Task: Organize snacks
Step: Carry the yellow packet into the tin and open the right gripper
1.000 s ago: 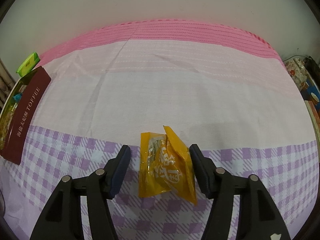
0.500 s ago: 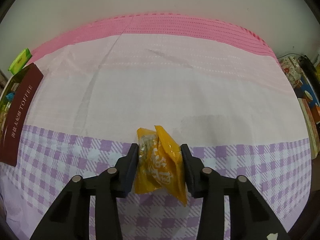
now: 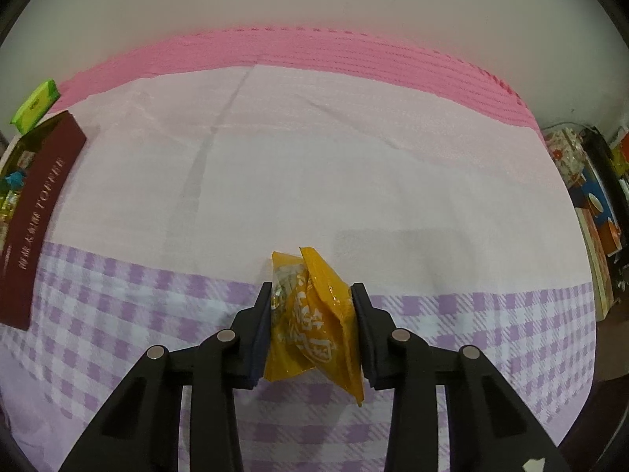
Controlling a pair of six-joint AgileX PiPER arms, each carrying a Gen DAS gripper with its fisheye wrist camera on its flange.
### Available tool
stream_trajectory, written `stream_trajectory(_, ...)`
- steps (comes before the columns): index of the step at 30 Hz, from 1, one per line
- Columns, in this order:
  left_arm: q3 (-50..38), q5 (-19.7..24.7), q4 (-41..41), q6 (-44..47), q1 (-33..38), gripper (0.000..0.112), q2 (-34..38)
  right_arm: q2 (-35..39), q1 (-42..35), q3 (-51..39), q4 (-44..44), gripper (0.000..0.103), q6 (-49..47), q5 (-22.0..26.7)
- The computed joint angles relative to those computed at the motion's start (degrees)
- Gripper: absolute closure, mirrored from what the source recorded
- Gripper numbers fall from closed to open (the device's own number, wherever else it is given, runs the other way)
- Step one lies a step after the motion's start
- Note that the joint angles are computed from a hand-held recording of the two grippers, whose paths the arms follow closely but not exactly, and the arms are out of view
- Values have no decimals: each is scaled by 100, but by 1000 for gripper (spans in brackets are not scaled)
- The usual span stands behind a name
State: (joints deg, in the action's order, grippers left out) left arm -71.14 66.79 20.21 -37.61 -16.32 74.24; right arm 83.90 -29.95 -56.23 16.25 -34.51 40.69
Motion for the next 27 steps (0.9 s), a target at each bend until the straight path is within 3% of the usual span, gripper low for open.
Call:
stream_trajectory(6, -68, 74, -47, 38, 88, 42, 30, -340, 630, -205, 196, 68, 237, 341)
stream_trajectory(14, 1, 89, -66, -7, 264, 38, -33, -522, 2087, -855, 444, 68, 858, 777)
stream_trajectory(27, 194, 275, 92, -91, 246, 37, -217, 434, 4012, -1968, 250, 68, 1576, 738)
